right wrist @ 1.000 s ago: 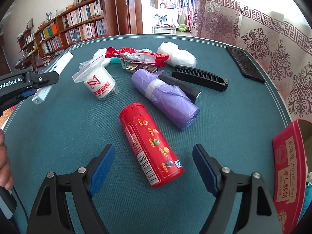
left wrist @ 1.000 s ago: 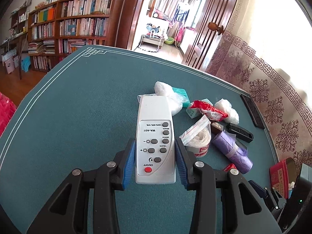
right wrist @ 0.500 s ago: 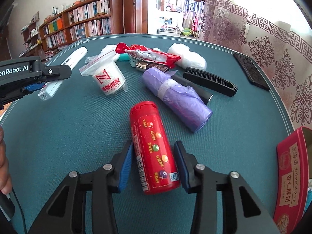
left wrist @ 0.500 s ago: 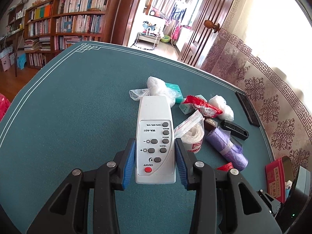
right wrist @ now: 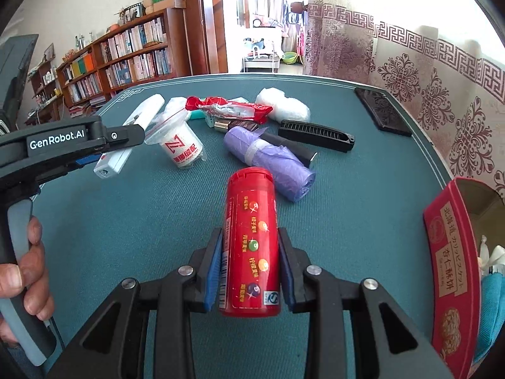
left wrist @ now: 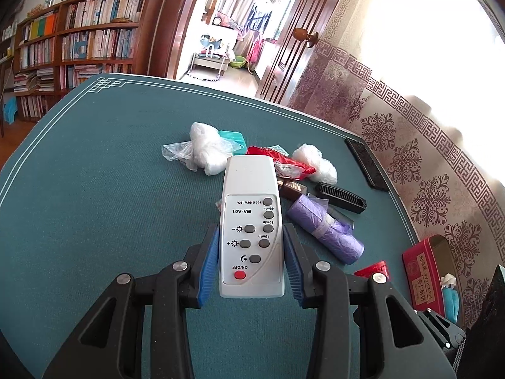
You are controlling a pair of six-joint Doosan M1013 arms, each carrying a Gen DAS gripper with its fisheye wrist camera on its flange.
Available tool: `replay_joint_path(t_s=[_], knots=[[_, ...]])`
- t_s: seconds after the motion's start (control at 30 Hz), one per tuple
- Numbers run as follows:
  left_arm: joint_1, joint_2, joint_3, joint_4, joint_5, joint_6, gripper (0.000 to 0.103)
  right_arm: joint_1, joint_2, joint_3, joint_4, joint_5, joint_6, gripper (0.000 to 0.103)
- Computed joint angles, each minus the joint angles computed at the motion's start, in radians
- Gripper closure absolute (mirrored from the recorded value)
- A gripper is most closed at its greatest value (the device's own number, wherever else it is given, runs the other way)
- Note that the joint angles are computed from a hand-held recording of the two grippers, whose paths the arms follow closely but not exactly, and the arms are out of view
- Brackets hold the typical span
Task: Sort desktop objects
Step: 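Carry the red can into the red box and release it with the right gripper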
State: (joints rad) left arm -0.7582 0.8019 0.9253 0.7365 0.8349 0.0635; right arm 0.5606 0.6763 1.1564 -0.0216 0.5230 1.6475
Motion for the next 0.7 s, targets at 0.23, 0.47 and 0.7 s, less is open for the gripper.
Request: replay_joint_path(t_s=[0.23, 0.47, 0.7], knots=[[-0.013, 0.014, -0.032, -0.031, -0.055, 0.079, 0.061, -0.022, -0.083, 0.102, -0.193, -0.091, 0.25, 0.067], [-0.024, 0.016, -0.041, -0.06, -0.121, 0.135, 0.061, -0.052, -0.149, 0.188, -0.51, -0.111, 0.618, 0.067], [-0.033, 0.032, -0.074, -0.106, -0.154, 0.217, 0.061, -0.089, -0.184, 0.239, -0.661, -0.084, 0.845, 0.067]])
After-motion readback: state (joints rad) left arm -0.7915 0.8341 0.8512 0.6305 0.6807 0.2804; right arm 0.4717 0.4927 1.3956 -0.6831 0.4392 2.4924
